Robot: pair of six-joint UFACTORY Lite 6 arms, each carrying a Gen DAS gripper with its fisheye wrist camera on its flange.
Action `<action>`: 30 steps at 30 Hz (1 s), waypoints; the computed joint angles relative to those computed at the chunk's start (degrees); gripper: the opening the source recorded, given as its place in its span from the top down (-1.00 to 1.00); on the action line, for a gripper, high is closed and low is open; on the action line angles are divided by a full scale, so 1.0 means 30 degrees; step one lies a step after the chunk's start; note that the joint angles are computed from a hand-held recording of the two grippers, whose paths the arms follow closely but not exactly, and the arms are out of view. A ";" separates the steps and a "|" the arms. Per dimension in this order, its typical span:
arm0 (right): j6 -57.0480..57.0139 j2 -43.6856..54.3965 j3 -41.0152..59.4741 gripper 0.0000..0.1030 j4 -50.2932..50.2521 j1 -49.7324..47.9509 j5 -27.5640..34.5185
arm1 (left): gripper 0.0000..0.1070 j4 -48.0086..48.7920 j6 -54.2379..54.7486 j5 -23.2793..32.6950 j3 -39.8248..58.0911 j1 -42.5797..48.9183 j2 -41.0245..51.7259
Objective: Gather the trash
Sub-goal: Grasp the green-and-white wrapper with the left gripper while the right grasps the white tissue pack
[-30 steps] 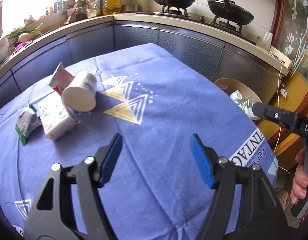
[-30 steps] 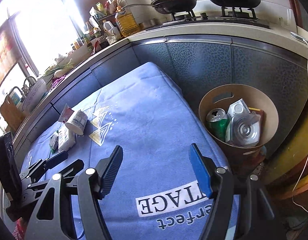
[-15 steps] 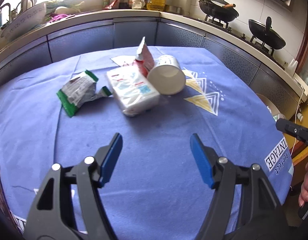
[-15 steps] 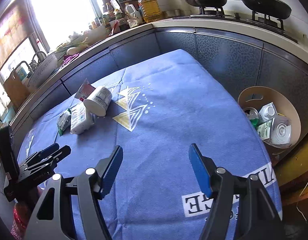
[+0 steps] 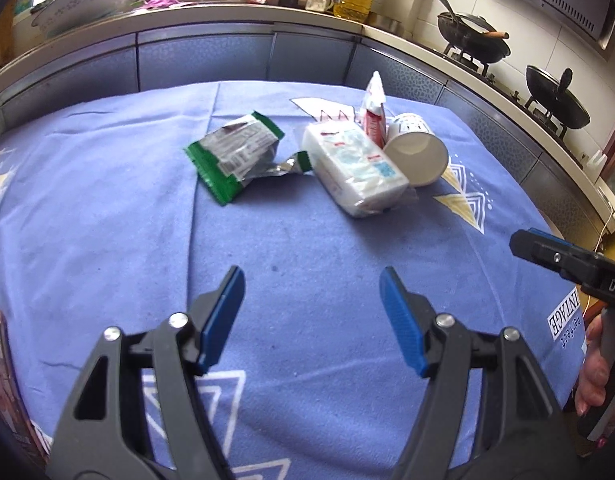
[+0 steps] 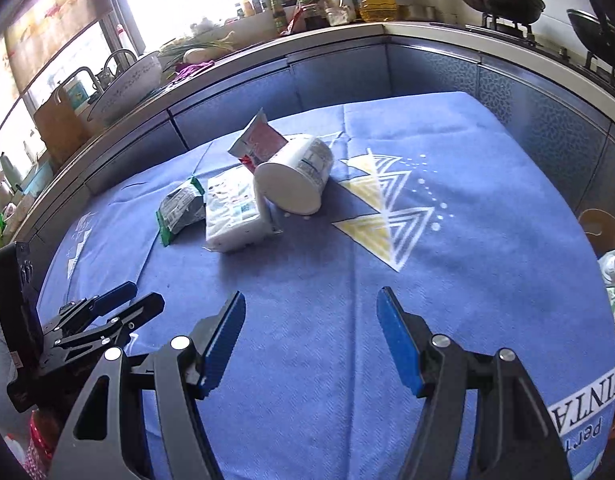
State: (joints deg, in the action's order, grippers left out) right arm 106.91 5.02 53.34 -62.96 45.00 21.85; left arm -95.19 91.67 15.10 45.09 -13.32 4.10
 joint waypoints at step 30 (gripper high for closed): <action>-0.6745 1.1782 1.2303 -0.12 0.1051 -0.1851 -0.2599 | 0.61 1.4489 -1.5508 0.4274 1.6910 0.2835 1.2772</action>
